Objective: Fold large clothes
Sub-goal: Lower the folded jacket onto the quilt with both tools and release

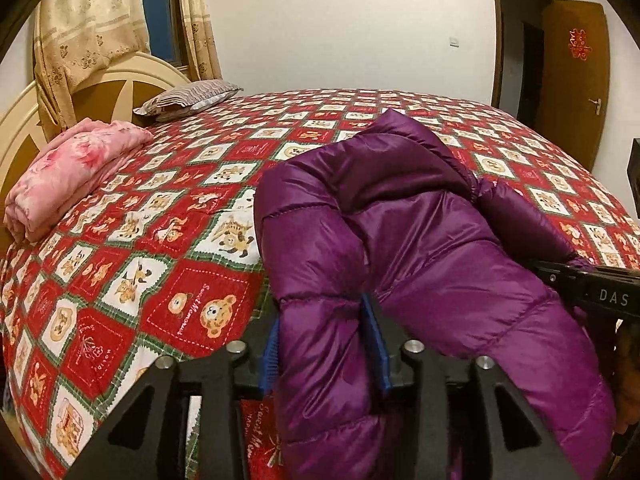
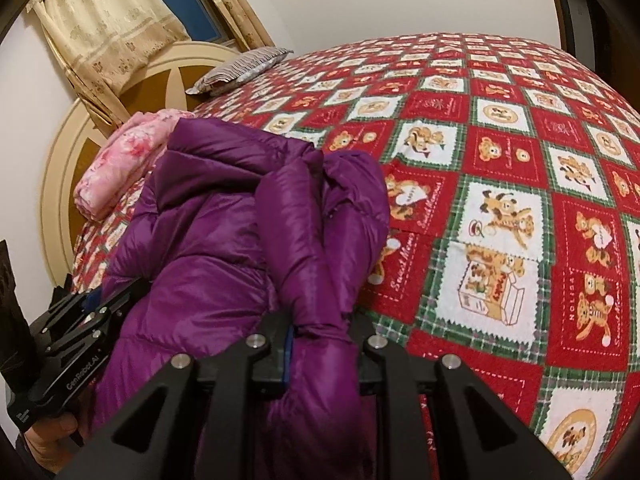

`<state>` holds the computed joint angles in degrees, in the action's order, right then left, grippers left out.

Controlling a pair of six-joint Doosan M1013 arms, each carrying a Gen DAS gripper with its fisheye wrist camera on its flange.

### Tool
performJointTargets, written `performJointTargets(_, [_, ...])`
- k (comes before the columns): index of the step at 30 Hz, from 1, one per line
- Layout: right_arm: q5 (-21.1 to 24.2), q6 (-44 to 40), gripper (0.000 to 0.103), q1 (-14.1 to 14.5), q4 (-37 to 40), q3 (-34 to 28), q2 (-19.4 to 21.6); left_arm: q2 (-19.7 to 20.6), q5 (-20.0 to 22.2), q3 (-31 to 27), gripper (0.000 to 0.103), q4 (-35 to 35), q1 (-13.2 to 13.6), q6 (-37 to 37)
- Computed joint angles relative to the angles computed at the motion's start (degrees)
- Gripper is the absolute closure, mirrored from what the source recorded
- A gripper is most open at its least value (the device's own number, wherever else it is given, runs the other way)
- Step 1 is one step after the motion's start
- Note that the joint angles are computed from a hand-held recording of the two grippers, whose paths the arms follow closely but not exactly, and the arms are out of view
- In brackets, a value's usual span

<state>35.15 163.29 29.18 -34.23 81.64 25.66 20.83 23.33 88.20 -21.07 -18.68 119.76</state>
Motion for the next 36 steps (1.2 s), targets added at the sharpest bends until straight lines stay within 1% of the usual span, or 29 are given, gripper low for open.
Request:
performJointTargets(1, [0.3,0.2,0.081,0.0,0.0,0.0,0.1,0.1,-0.2,0.0,0.056,0.6,0.0,-0.9])
performJointTargets(3, [0.4,0.9,0.079,0.0,-0.2,0.0,0.2,0.3,-0.5,0.0,0.047,1.6,0.0,-2.4])
performJointTargets(4, [0.5,1.2,0.077,0.0,-0.4,0.1,0.2,0.3,-0.8,0.0,0.044,2.2,0.0,-3.2])
performJointTargets(5, [0.7,1.7,0.076,0.0,-0.7,0.1,0.3,0.3,-1.0,0.0,0.040,2.8,0.0,-4.0])
performJointTargets(6, [0.9,2.1,0.074,0.1,-1.0,0.1,0.3,0.4,-1.2,0.0,0.035,3.6,0.0,-5.1])
performJointTargets(9, [1.7,3.4,0.068,0.3,-2.0,0.0,0.5,0.5,-2.2,0.2,0.027,5.1,0.1,-7.7])
performJointTargets(12, [2.6,4.3,0.065,0.6,-3.5,-0.2,0.8,0.5,-3.0,0.5,0.025,5.8,0.1,-9.0])
performJointTargets(15, [3.3,4.8,0.064,0.8,-4.6,-0.4,1.0,0.5,-3.4,0.6,0.025,7.0,0.0,-10.1])
performJointTargets(18, [3.8,5.2,0.063,1.0,-5.6,-0.5,1.2,0.6,-3.5,0.5,0.024,6.6,0.0,-9.9])
performJointTargets(24, [4.4,5.4,0.062,1.1,-5.9,-0.7,1.4,0.8,-3.4,0.5,0.022,6.2,0.2,-10.2])
performJointTargets(36, [6.4,4.4,0.061,1.3,-6.0,-1.5,1.9,0.8,-3.7,0.6,0.020,6.5,0.3,-10.6])
